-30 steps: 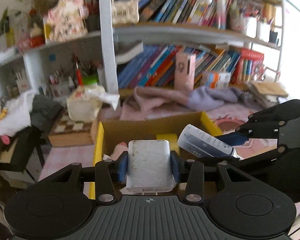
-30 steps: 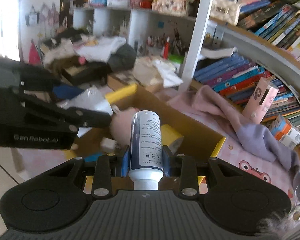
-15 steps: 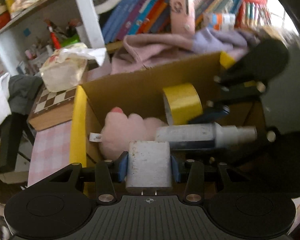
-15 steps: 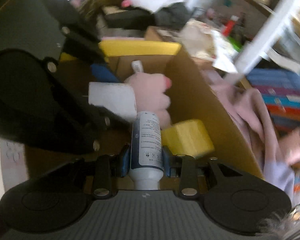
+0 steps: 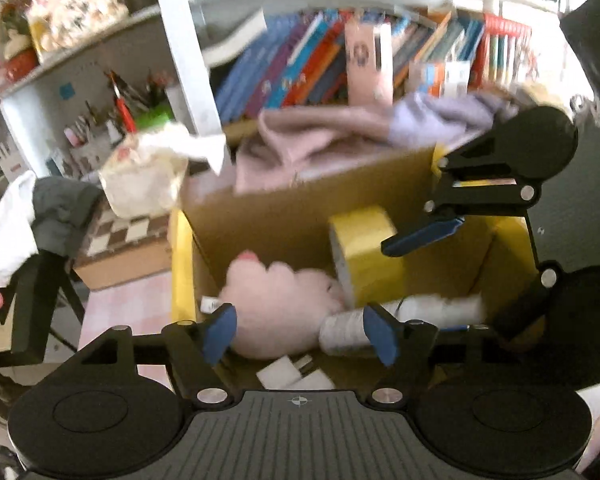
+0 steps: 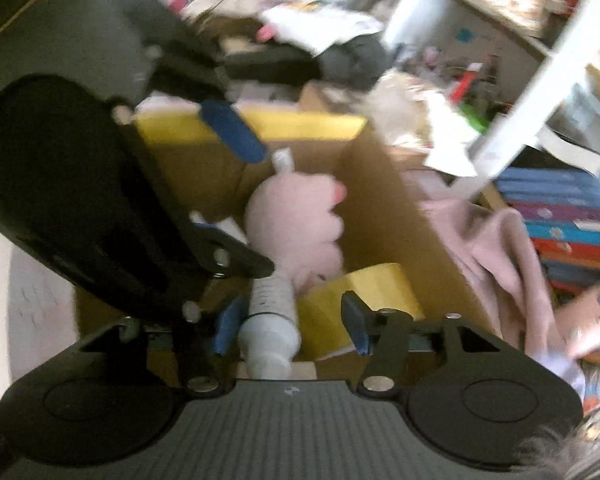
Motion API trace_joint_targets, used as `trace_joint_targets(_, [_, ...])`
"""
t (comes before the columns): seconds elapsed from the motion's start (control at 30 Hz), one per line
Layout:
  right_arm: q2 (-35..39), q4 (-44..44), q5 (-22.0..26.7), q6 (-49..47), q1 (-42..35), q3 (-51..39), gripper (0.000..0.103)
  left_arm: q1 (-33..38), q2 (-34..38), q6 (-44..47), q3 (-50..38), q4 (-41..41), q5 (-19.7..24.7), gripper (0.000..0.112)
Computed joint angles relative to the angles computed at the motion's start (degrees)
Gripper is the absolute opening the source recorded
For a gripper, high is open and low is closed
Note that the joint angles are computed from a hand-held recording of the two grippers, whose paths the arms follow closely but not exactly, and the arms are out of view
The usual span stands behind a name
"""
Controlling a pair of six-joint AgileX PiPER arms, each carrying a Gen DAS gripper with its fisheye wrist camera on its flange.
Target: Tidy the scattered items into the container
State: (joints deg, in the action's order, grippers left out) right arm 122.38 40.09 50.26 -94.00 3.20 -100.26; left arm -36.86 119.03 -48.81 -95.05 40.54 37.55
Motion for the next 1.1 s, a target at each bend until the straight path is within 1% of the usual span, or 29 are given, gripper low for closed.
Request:
trace_joint_targets(0.03, [-1.43, 1.85, -0.01, 0.13, -0.97, 1.27, 0.057, -0.72, -1.35, -2.58, 1.28, 1.98, -0.25, 0.073])
trace_joint_targets(0.1, [-4.87, 5.93, -0.75, -0.74, -2.97, 4.84, 0.064, -2.47, -4.19, -9.17, 4.17, 7.07, -0.49, 0.075])
trace_joint_targets(0.17, [-8.44, 10.15, -1.45, -2.45, -5.00, 8.93, 0.065, -4.46, -7.02, -15.96, 7.15, 12.12, -0.47, 0.083])
trace_joint_targets(0.23, [-12.20, 14.13, -2.10, -3.86, -7.12, 13.38, 0.065, -6.56, -9.67, -22.98, 10.37, 17.83, 0.01, 0.085])
trace_joint_targets(0.27, [-14.09, 16.20, -2.43, -4.70, -8.21, 15.69, 0.065, -7.72, -10.85, -26.12, 11.85, 20.41, 0.77, 0.085])
trace_joint_targets(0.33, [-17.90, 20.69, -3.72, -6.51, -10.25, 20.64, 0.065, -10.44, -12.80, -32.07, 14.27, 24.76, 3.93, 0.085])
trace_joint_targets(0.43, [-23.40, 25.61, -4.81, -7.17, -13.27, 27.22, 0.066, -14.24, -15.73, -40.57, 18.10, 29.22, 7.84, 0.085])
trace_joint_targets(0.5, [-27.02, 29.58, -5.71, -9.64, -15.18, 32.11, 0.066, -16.93, -17.71, -45.97, 20.94, 31.51, 10.06, 0.086])
trace_joint_targets(0.63, [-34.99, 37.79, -7.85, -16.48, -19.31, 43.14, 0.067, -22.56, -19.56, -52.55, 24.17, 33.19, 15.26, 0.092])
trace_joint_targets(0.73, [-40.29, 40.53, -7.48, -18.92, -23.41, 50.30, 0.069, -26.35, -19.88, -55.93, 25.98, 33.24, 16.89, 0.095])
trace_joint_targets(0.93, [-49.61, 39.44, -6.51, -20.13, -32.34, 62.34, 0.070, -33.20, -18.35, -59.73, 27.40, 30.95, 20.21, 0.096])
trace_joint_targets(1.1, [-56.02, 37.46, -4.40, -19.76, -41.52, 70.20, 0.075, -37.13, -16.07, -61.26, 26.12, 28.40, 22.63, 0.096])
